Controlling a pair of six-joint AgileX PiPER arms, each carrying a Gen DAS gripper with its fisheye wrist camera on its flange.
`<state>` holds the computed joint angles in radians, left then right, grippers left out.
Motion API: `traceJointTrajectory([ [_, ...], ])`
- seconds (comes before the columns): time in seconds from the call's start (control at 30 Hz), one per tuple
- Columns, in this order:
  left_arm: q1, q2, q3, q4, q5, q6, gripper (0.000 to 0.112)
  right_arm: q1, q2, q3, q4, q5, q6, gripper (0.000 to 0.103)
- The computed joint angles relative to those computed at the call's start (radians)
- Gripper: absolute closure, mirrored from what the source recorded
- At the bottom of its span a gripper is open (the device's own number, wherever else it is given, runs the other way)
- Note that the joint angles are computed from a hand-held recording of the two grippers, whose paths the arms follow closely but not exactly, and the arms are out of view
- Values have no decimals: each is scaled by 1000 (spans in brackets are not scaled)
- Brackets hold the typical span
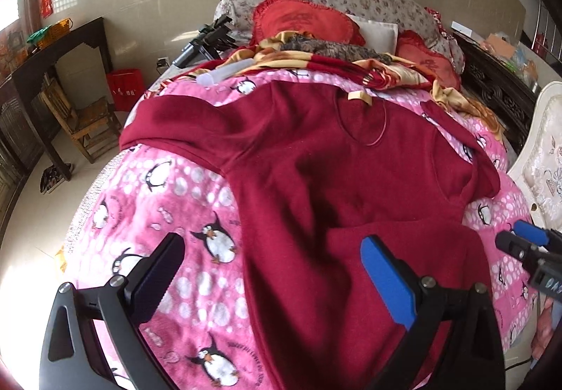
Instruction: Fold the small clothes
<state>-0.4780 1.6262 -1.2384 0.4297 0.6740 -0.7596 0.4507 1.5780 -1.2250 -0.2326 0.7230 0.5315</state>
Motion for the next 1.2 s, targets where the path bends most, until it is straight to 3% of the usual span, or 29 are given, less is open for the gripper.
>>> traceJointTrajectory([
  [0.1, 6, 38, -13, -6, -27, -4, 10, -14, 44, -57, 96, -20, -41, 46],
  [0.5, 29, 182, -125, -59, -59, 40, 10, 39, 223, -245, -44, 7, 67, 46],
  [1.2, 59, 281, -215, -61, -52, 37, 10, 43, 402, -390, -1, 19, 75, 46],
])
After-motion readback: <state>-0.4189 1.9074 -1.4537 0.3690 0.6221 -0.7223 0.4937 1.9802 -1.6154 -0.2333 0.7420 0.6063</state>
